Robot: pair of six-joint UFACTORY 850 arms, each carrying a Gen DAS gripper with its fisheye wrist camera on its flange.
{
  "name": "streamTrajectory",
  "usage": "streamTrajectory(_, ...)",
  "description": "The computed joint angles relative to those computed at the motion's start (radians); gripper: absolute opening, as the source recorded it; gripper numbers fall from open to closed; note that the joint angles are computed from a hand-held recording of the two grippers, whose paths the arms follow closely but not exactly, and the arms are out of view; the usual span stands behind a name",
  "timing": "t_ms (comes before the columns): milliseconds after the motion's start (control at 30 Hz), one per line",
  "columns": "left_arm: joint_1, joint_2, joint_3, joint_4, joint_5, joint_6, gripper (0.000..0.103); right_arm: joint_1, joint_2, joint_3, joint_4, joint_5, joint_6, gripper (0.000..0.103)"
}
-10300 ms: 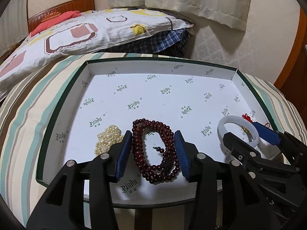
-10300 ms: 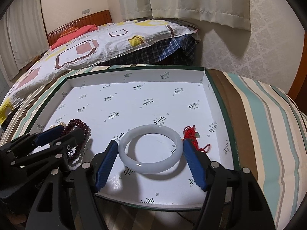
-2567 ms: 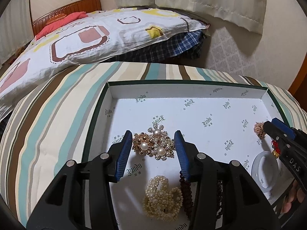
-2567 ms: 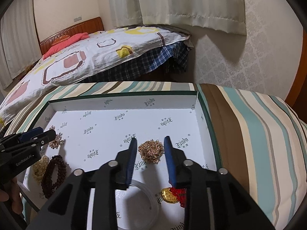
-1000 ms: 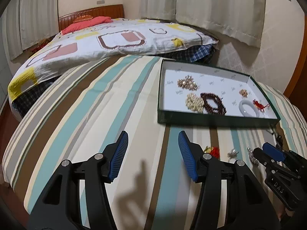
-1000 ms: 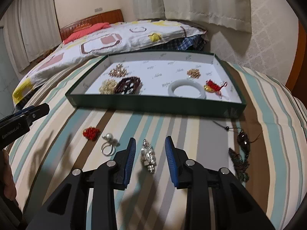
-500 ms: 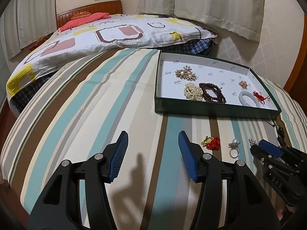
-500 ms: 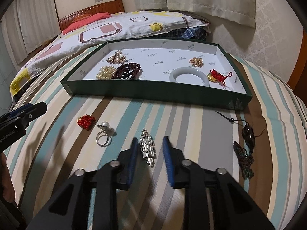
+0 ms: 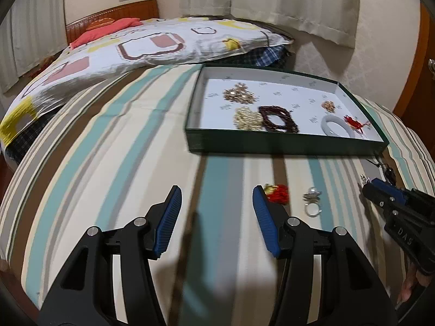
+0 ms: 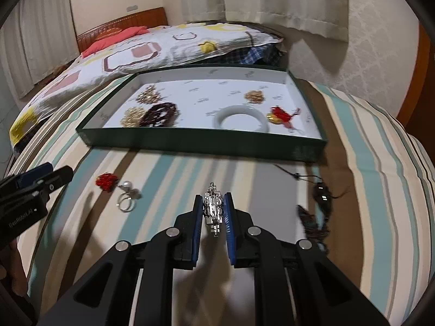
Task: Organize jewelry
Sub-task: 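Close the left tool on the red knotted charm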
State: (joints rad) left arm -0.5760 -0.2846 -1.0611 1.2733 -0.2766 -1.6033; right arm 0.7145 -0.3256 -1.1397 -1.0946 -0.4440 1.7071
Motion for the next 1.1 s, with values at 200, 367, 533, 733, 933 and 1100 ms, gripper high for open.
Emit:
streamTrajectory(200, -0.019, -0.034, -0.037, -0.053, 0.013, 0.072, 0.053, -0.013, 0.023, 0.034, -0.027, 0.005, 0.043, 0.016)
streamTrajectory(367, -0.026, -0.062, -0.066, -0.134, 0.017, 0.164, 0.053, -0.020, 0.030, 0.050, -0.049, 0.022, 0.077, 0.016)
streamTrajectory(533, -0.029, -0.085, -0.089, -0.197, 0.018, 0.242, 0.051, -0.025, 0.031, 0.056, -0.064, 0.037, 0.094, 0.016)
streamTrajectory(733, -0.025, -0.103, -0.105, -0.271, 0.031, 0.327, 0.042, -0.028, 0.031, 0.057, -0.062, 0.044, 0.093, 0.016)
streamTrajectory(933, -0.023, -0.107, -0.104, -0.306, 0.049, 0.377, 0.032, -0.029, 0.030, 0.056, -0.052, 0.046, 0.081, 0.016)
streamTrajectory(1100, -0.020, -0.107, -0.104, -0.303, 0.053, 0.376, 0.022, -0.028, 0.030, 0.056, -0.053, 0.046, 0.082, 0.016)
